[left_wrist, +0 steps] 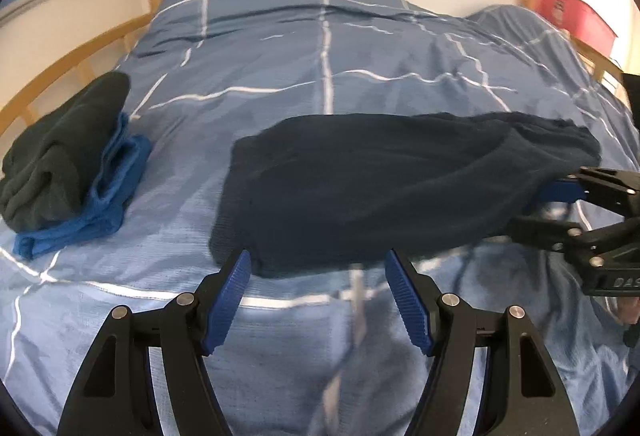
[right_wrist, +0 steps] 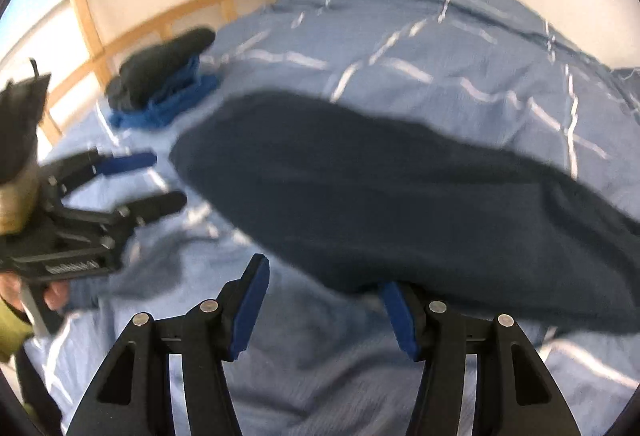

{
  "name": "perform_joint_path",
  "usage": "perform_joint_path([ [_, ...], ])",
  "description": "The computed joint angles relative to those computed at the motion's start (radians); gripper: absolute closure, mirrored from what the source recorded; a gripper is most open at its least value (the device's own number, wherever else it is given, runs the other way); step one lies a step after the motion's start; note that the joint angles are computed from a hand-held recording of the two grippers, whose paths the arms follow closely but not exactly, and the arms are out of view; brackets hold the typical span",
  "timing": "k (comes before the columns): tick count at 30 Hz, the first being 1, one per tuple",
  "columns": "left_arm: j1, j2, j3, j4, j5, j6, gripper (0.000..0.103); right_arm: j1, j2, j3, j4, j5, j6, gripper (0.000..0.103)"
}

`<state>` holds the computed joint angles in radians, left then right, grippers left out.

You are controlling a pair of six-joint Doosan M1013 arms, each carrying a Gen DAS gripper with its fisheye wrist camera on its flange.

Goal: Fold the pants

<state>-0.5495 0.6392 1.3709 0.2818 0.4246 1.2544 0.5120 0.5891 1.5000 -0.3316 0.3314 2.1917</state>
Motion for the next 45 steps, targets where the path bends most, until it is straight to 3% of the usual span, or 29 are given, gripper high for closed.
perform_joint_path([
  [5,0.008,0.027,-0.038,0.117,0.044,-0.166,0.034,0.005,0.015,-0.03,-0.058,0.034,-0.018,0.046],
  [13,0.021,0.066,-0.094,0.063,0.102,-0.134,0.029,-0.002,0.041,-0.053,0.061,0.093,-0.149,0.047],
  [16,0.021,0.065,-0.091,0.08,0.098,-0.145,0.026,0.003,0.045,-0.051,0.021,0.109,-0.121,0.059],
  [18,0.023,0.066,-0.092,0.071,0.099,-0.136,0.026,-0.002,0.043,-0.047,0.04,0.1,-0.114,0.083],
  [21,0.02,0.059,-0.083,0.1,0.096,-0.152,0.026,-0.006,0.033,-0.038,0.114,0.074,-0.144,0.09],
  [24,0.01,0.044,-0.059,0.234,0.091,-0.241,0.027,0.005,0.017,-0.026,0.151,0.085,-0.152,0.091],
  [27,-0.001,0.039,-0.041,0.364,0.101,-0.308,0.027,0.024,0.004,-0.009,0.097,0.11,-0.107,0.091],
  [31,0.005,0.022,-0.014,0.346,0.106,-0.288,0.027,0.022,0.012,-0.002,0.129,0.119,-0.09,0.091],
  [35,0.006,-0.002,0.015,0.396,0.098,-0.317,0.027,0.031,0.014,0.002,0.067,0.116,0.003,0.091],
  [40,0.014,-0.01,0.019,0.311,0.088,-0.243,0.026,0.037,0.011,0.011,0.039,0.123,0.062,0.091],
  [45,0.019,-0.015,0.021,0.209,0.086,-0.131,0.026,0.043,0.016,0.008,0.08,0.159,0.033,0.091],
])
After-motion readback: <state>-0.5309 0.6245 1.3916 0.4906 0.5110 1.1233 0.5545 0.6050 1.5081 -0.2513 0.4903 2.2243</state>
